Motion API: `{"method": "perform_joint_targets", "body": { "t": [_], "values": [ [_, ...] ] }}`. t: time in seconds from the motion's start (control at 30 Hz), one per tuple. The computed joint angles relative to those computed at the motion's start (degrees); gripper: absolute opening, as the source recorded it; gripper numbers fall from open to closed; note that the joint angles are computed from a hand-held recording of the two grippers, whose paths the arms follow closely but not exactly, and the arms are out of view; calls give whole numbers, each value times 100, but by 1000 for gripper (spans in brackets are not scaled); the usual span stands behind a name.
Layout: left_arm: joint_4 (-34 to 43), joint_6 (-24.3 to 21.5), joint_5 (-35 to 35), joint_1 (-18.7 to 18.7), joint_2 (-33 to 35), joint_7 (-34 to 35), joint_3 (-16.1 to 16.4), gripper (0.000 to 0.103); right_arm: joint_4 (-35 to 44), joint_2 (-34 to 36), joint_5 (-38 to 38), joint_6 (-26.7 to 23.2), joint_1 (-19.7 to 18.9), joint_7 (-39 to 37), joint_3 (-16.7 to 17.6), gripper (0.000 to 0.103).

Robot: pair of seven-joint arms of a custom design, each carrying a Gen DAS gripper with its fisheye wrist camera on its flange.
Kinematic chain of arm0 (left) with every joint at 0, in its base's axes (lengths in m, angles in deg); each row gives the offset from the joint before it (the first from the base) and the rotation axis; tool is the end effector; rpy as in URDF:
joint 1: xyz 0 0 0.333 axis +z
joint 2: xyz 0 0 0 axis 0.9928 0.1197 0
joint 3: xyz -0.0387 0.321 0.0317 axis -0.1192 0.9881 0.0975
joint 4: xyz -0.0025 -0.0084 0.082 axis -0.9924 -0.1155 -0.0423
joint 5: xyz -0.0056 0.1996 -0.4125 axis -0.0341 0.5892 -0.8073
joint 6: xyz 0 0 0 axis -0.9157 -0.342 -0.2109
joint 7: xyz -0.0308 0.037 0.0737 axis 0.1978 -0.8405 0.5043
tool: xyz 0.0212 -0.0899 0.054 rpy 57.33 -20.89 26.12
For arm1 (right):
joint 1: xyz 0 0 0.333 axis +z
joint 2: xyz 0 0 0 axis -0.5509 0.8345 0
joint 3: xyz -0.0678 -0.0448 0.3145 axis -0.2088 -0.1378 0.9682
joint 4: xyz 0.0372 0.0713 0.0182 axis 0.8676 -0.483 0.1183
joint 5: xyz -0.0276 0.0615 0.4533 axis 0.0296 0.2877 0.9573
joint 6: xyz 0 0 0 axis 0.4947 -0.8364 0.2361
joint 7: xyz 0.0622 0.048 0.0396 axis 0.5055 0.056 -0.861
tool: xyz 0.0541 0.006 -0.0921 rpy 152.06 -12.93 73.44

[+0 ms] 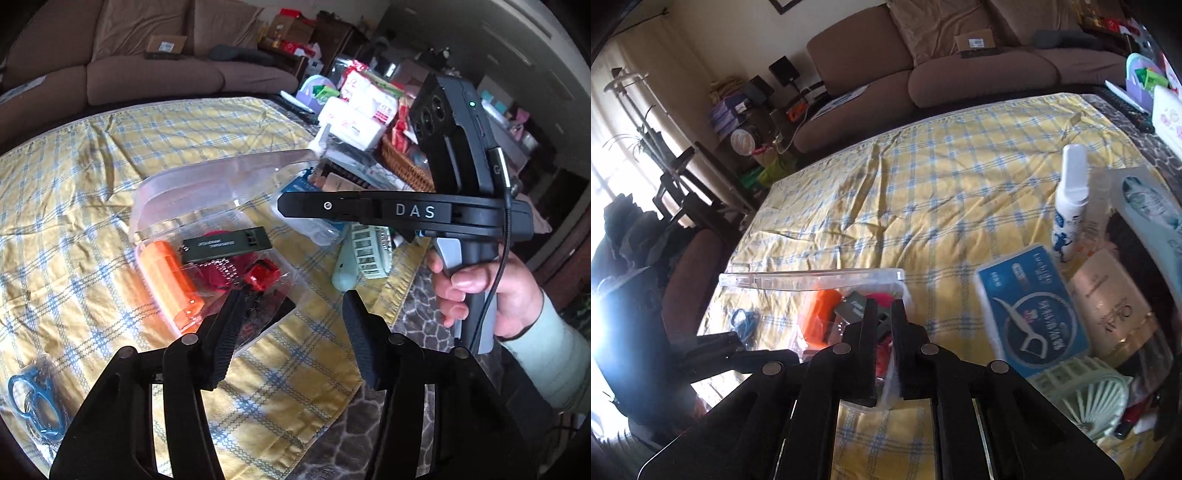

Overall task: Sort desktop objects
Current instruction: 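Lower the black whistle into the clear box and open the right tool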

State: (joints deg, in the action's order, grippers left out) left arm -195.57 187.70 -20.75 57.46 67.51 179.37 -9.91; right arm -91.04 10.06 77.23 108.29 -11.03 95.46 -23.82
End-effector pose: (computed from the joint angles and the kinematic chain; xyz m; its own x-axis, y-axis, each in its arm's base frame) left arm 0.4514 -0.3179 0.4927 -0.3983 -0.8343 0.3812 -0.7767 0.0857 -0.6240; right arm 0.5658 0.2766 0.4985 0.5131 -0.7490 -0.4192 -0.7869 -0.2155 -0.5782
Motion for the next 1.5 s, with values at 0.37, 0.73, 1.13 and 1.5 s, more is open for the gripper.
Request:
{"method": "perform_joint_targets", "body": {
  "t": [0.37, 0.73, 1.13, 1.5],
  "values": [
    [180, -502, 231, 119, 267, -26, -54, 52, 146, 304, -385, -35, 30, 71, 186, 11],
    [36, -505, -255, 82, 103, 312, 30, 52, -13, 213, -1267, 278, 220, -24, 231, 11],
    [-546, -131, -669, 65, -541, 175, 137, 52, -71, 28, -1400, 414, 280, 92, 211, 11],
    [-520, -41, -665, -34, -470, 118, 296, 55, 64, 170, -916, 107, 185, -25, 217, 12]
  ]
}}
